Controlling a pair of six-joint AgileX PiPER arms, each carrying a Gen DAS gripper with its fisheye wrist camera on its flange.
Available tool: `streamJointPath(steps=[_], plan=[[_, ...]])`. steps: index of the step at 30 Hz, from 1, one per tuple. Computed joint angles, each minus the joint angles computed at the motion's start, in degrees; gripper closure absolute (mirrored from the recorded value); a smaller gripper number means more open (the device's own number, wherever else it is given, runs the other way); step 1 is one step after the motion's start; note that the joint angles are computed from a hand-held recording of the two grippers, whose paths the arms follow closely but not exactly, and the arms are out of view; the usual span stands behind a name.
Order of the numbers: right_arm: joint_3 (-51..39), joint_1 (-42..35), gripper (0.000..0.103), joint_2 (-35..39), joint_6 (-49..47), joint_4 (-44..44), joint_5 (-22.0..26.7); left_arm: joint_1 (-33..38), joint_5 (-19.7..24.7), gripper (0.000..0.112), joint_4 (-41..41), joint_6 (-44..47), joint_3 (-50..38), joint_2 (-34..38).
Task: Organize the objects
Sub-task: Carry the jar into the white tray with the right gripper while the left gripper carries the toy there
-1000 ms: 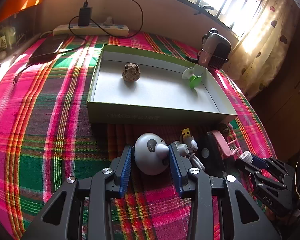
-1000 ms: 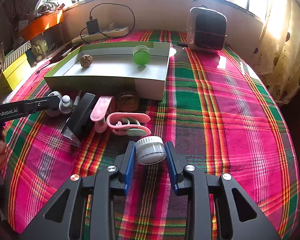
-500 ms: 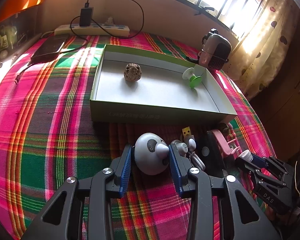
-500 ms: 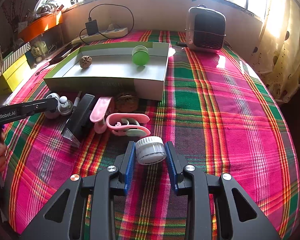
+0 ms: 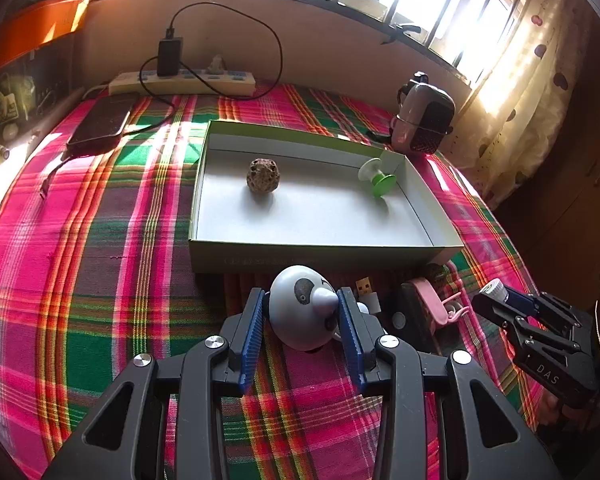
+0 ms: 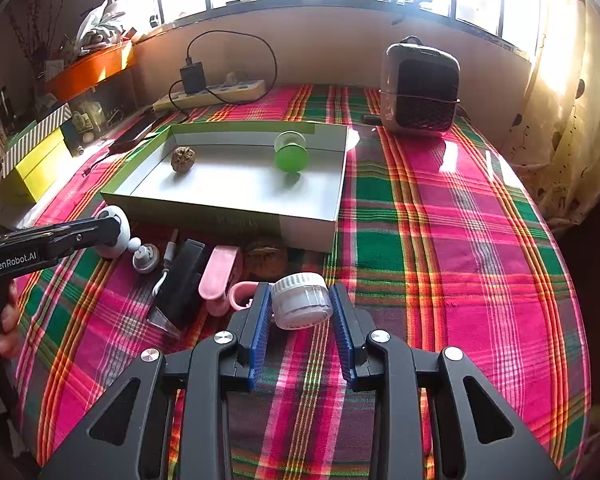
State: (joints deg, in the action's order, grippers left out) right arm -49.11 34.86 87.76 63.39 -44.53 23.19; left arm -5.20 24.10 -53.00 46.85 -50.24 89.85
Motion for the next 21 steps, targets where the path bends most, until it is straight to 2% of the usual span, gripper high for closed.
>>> streamJointPath(steps=[9, 21], plan=[[-7.3, -1.6, 0.072, 3.0, -11.8, 7.4, -0.2, 0.3, 0.2, 0.078, 3.5, -3.2, -3.6, 0.7], [-24.0, -5.6, 0.072, 12.5, -37.2, 27.9, 1.4, 0.8, 1.5, 0.078, 8.2, -7.4, -11.1, 6.0]])
